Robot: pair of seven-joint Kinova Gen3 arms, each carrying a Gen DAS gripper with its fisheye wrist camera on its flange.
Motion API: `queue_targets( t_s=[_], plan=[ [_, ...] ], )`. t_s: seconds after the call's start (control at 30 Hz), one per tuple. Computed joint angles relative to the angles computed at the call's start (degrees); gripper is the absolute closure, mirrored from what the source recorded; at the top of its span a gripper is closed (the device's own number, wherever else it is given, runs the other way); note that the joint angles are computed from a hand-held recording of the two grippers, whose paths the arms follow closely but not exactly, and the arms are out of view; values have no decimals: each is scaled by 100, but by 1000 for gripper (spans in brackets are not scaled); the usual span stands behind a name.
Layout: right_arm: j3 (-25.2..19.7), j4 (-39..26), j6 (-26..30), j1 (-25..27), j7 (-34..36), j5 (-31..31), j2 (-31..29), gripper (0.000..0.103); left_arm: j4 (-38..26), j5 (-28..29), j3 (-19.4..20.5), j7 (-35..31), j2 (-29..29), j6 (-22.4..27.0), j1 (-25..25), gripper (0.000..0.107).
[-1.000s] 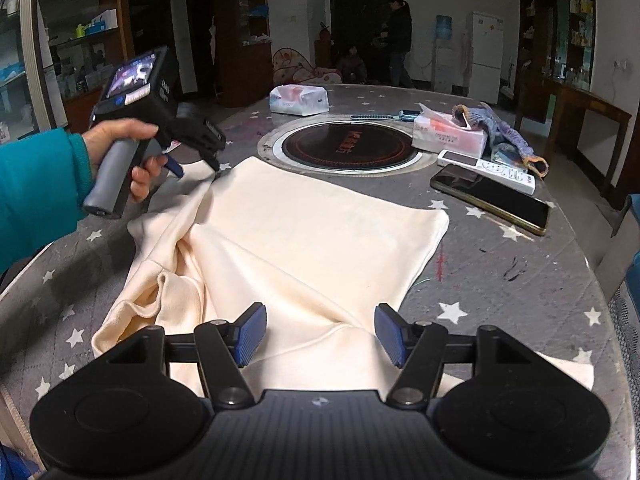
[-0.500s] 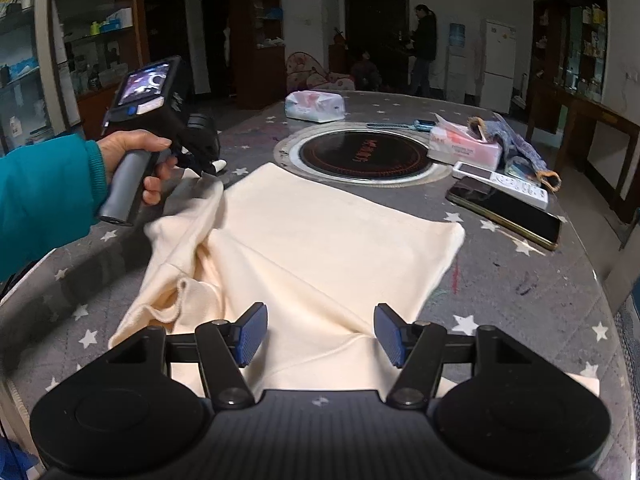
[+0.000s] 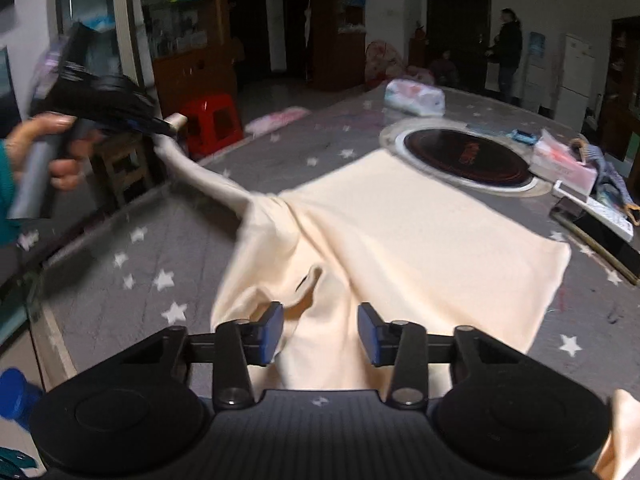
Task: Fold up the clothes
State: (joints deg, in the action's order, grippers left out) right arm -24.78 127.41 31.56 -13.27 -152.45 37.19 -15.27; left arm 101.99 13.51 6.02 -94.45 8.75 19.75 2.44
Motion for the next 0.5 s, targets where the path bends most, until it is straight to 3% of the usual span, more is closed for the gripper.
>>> queue_targets(
  t_s=[0.17, 0.37, 0.43, 0.5],
  plan=[
    [-364, -140, 539, -140, -401, 564, 446, 98, 272, 507, 12, -480, -48, 166, -453, 101],
    [948, -139, 788, -1655, 896, -563, -352, 99, 496, 1510, 96, -1690, -267, 353, -980, 101],
    [1228, -171, 1105, -2177, 1362, -878, -532, 99, 522, 1352, -160, -1675, -300, 414, -777, 101],
    [1231, -180, 1307, -2372, 1672, -1118, -599, 99, 551, 1018, -237, -1504, -322, 452, -696, 100]
  ],
)
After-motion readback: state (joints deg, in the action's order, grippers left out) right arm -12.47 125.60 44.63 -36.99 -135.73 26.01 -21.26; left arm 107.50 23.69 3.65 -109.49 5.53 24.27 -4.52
